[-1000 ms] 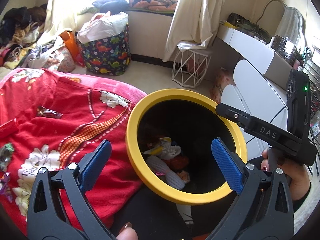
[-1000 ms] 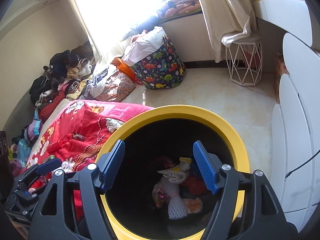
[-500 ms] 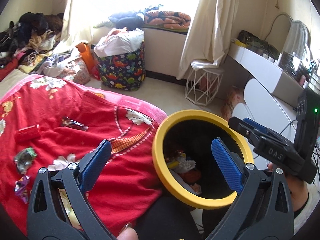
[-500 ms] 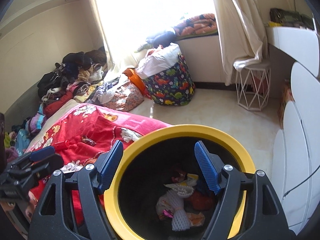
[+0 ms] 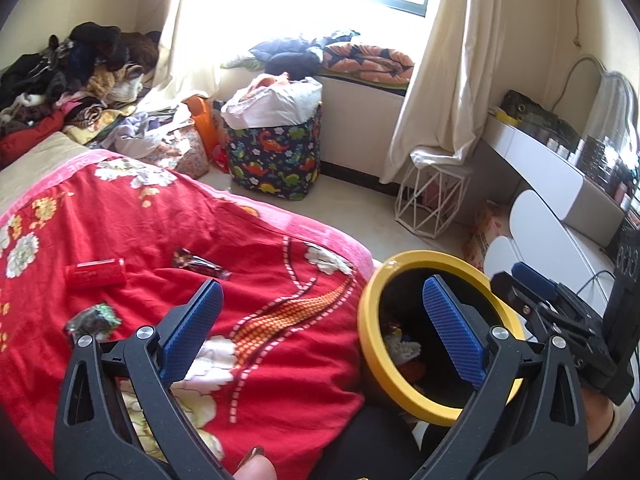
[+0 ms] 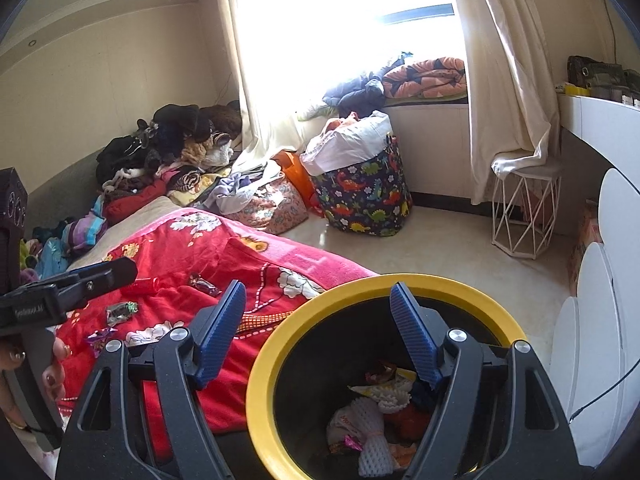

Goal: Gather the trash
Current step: 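Move both grippers back toward the remaining wrappers on the bedspread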

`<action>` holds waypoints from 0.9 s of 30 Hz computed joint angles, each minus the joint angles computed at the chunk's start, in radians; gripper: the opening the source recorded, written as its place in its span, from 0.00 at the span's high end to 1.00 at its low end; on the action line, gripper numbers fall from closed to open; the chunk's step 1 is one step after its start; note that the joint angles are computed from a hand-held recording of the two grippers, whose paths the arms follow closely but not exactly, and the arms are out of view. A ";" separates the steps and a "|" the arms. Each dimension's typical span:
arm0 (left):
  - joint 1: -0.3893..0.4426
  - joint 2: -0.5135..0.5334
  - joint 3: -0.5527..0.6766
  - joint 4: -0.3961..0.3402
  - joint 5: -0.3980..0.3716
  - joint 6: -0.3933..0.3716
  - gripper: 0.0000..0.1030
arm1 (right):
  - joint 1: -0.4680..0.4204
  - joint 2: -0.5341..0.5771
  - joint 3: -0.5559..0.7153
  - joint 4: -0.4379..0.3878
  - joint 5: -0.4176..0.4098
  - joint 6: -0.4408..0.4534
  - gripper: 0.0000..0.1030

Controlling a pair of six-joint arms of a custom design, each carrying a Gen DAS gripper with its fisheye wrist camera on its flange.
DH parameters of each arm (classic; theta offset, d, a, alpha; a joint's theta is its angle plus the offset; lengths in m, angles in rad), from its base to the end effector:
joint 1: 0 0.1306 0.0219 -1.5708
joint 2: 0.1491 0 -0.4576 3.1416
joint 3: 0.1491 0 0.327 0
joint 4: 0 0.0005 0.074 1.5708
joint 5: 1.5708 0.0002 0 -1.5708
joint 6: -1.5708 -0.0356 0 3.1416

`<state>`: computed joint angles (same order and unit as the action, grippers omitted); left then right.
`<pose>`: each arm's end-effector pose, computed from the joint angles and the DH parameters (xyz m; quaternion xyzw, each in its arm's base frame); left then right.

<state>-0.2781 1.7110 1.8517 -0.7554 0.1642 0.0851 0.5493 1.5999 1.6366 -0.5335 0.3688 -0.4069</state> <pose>0.5418 -0.1613 0.5519 0.1228 0.8772 -0.1544 0.4378 0.4538 0.2622 0.5417 0.0335 0.8492 0.0915 0.5190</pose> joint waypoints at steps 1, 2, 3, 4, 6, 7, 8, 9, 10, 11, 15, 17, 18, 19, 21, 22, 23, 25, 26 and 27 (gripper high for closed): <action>0.007 0.000 0.000 0.000 0.002 0.001 0.11 | 0.002 0.001 0.001 0.003 -0.002 0.002 0.30; 0.013 -0.001 -0.001 0.003 0.001 0.001 0.11 | 0.003 0.006 0.008 0.003 -0.006 0.006 0.30; 0.019 -0.001 -0.003 0.007 -0.002 0.000 0.11 | 0.007 0.014 0.020 -0.001 -0.008 0.011 0.30; 0.027 -0.002 -0.004 0.010 -0.003 -0.001 0.11 | 0.012 0.020 0.029 -0.006 -0.007 0.014 0.30; 0.041 -0.002 -0.006 0.015 -0.003 -0.001 0.11 | 0.019 0.039 0.060 -0.025 -0.012 0.021 0.30; 0.049 -0.002 -0.008 0.016 -0.002 -0.003 0.11 | 0.021 0.049 0.076 -0.034 -0.022 0.024 0.30; 0.058 -0.001 -0.007 0.015 -0.001 -0.004 0.11 | 0.023 0.061 0.097 -0.046 -0.030 0.027 0.30; 0.066 -0.001 -0.008 0.017 -0.002 -0.004 0.11 | 0.026 0.071 0.110 -0.054 -0.032 0.028 0.30; 0.075 0.000 -0.010 0.020 -0.002 -0.004 0.11 | 0.029 0.084 0.131 -0.065 -0.040 0.033 0.30; 0.084 0.000 -0.013 0.022 -0.001 -0.005 0.11 | 0.031 0.095 0.147 -0.071 -0.050 0.037 0.30; 0.121 0.003 -0.021 0.028 -0.005 0.002 0.11 | 0.035 0.157 0.240 -0.129 -0.098 0.046 0.30; 0.142 0.005 -0.025 0.030 -0.008 0.009 0.11 | 0.035 0.198 0.302 -0.166 -0.125 0.054 0.31; 0.152 0.007 -0.025 0.029 -0.009 0.012 0.11 | 0.036 0.224 0.343 -0.189 -0.139 0.062 0.32; 0.162 0.010 -0.026 0.028 -0.010 0.013 0.11 | 0.038 0.242 0.373 -0.209 -0.144 0.068 0.34; 0.179 0.014 -0.029 0.030 -0.027 0.009 0.11 | 0.040 0.301 0.471 -0.273 -0.161 0.087 0.38; 0.188 0.019 -0.027 0.025 -0.033 0.007 0.11 | 0.040 0.327 0.515 -0.302 -0.167 0.093 0.41; 0.198 0.026 -0.022 0.014 -0.028 0.012 0.11 | 0.040 0.362 0.575 -0.340 -0.177 0.101 0.42; 0.220 0.041 -0.014 -0.010 -0.013 0.032 0.11 | 0.038 0.427 0.685 -0.409 -0.199 0.118 0.46; 0.231 0.049 -0.010 -0.022 -0.008 0.043 0.11 | 0.037 0.469 0.758 -0.453 -0.210 0.129 0.48; 0.240 0.056 -0.006 -0.034 -0.002 0.050 0.11 | 0.038 0.515 0.842 -0.508 -0.218 0.141 0.48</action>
